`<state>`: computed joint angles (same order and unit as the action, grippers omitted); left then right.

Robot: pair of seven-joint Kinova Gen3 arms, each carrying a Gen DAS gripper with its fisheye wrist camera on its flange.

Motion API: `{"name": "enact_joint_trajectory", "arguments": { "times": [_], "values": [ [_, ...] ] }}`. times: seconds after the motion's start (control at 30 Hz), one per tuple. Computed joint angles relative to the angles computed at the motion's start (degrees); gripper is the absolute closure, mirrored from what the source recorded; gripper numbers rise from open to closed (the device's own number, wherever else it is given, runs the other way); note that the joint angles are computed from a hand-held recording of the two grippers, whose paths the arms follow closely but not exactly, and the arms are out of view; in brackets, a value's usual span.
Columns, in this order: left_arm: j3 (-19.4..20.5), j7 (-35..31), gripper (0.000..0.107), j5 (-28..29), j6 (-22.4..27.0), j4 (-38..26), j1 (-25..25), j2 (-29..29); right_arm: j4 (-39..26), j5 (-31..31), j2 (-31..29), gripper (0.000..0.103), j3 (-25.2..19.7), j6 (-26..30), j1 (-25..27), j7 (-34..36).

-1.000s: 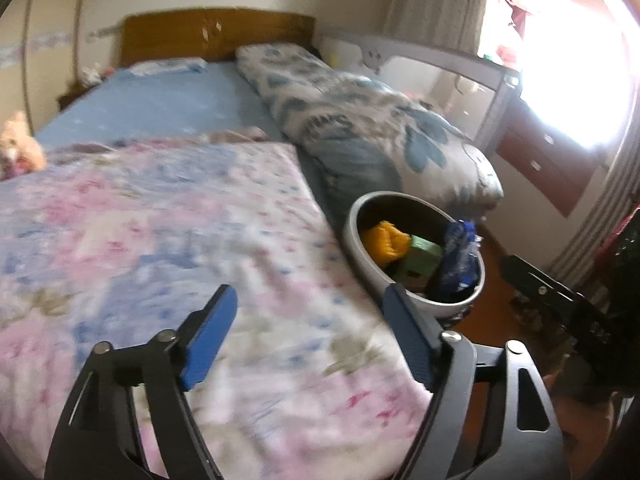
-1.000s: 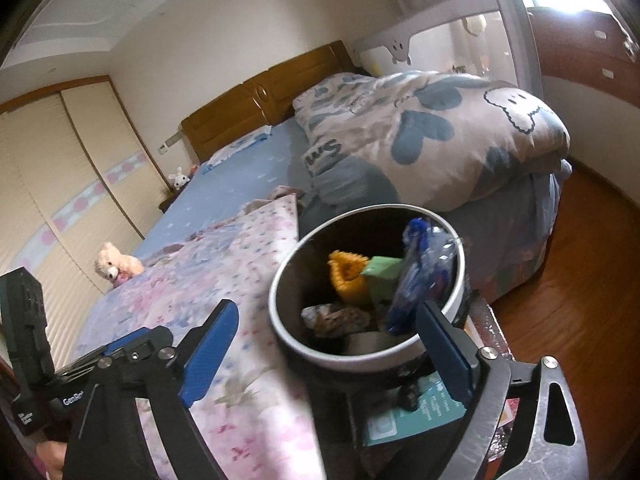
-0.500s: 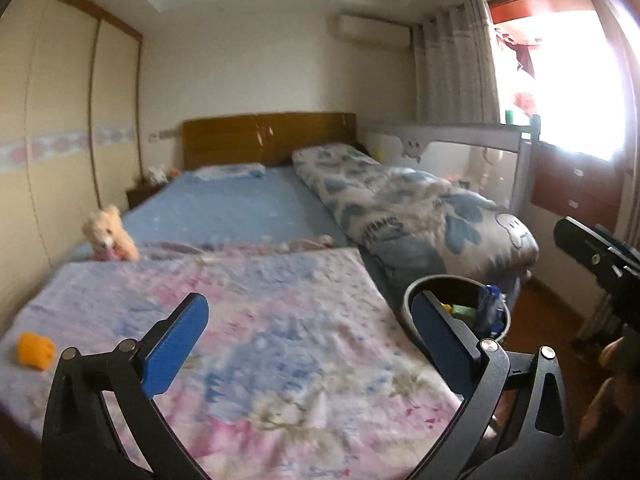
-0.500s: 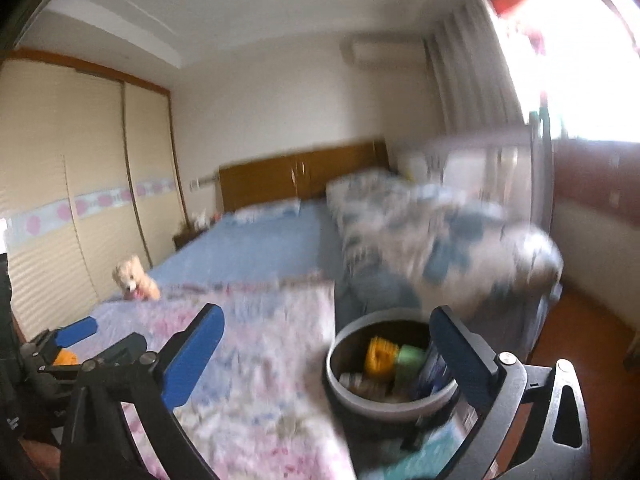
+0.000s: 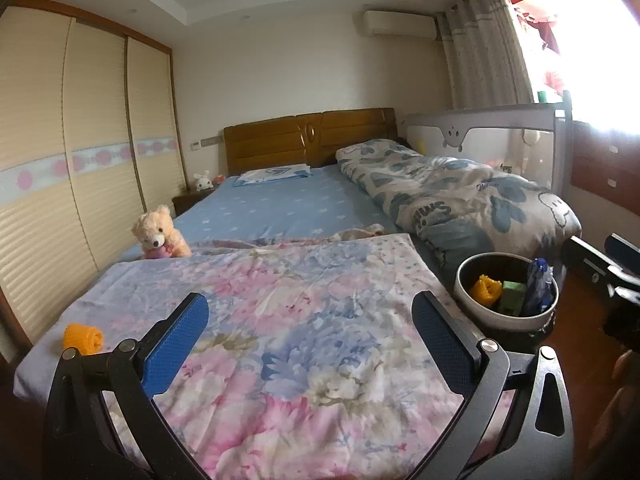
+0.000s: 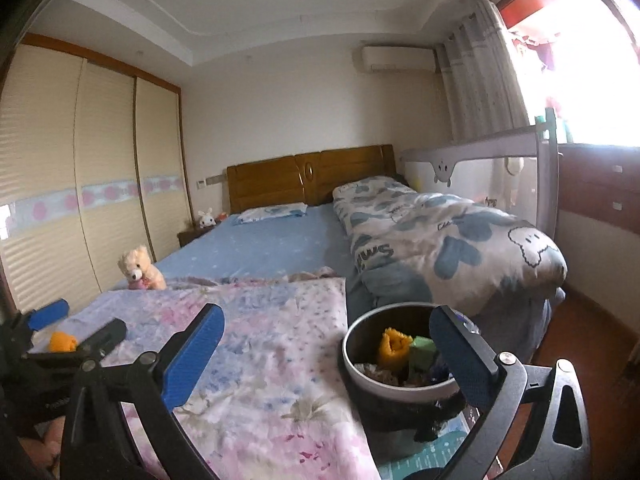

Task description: Collect trash

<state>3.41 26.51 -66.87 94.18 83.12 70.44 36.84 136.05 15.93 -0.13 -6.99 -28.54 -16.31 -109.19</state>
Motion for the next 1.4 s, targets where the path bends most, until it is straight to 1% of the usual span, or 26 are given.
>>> {"name": "enact_joint_trajectory", "arguments": {
  "times": [0.1, 0.23, 0.43, 0.6, 0.77, 0.93, 1.1, 1.4],
  "values": [
    [-0.05, -0.11, 0.004, -0.06, 0.04, -0.2, 0.03, 0.27, -0.09, 2.18, 0.62, 0.0, 0.41, 0.26, 0.49, -3.15],
    [-0.14, -0.58, 0.004, 0.0, -0.01, -0.39, -0.02, 0.59, 0.23, 3.13, 0.93, 0.0, 0.5, -0.31, 1.14, -4.58],
    [-0.25, 0.03, 0.004, 0.6, -0.51, -0.31, -0.12, 0.39, 0.31, 3.28, 0.88, 0.0, 0.36, -0.27, 1.35, -4.7],
    [-0.29, 0.5, 0.004, 0.67, -0.41, -0.1, -0.17, 0.33, 0.42, 2.14, 0.82, 0.0, 0.19, -0.14, 1.11, -3.72],
    [-0.03, 0.47, 0.004, 0.72, -1.04, 0.18, -0.32, 0.06, 0.54, 2.74, 0.8, 0.0, 0.27, -0.36, 1.21, -4.33],
    [0.02, 0.62, 0.004, 0.56, -1.22, 0.45, -0.35, -0.11, 0.55, 1.02, 0.59, 0.0, -0.12, 0.09, 0.62, -3.01],
    [0.1, 0.62, 0.004, 0.56, -1.36, 0.49, -0.38, -0.2, 0.53, 0.63, 0.6, 0.0, -0.18, 0.12, 0.33, -2.85],
    [0.12, 0.36, 0.004, 0.7, -1.85, 0.5, -0.63, -0.33, 0.5, 0.96, 0.59, 0.0, -0.06, 0.2, 0.33, -3.08]
  ]
}}
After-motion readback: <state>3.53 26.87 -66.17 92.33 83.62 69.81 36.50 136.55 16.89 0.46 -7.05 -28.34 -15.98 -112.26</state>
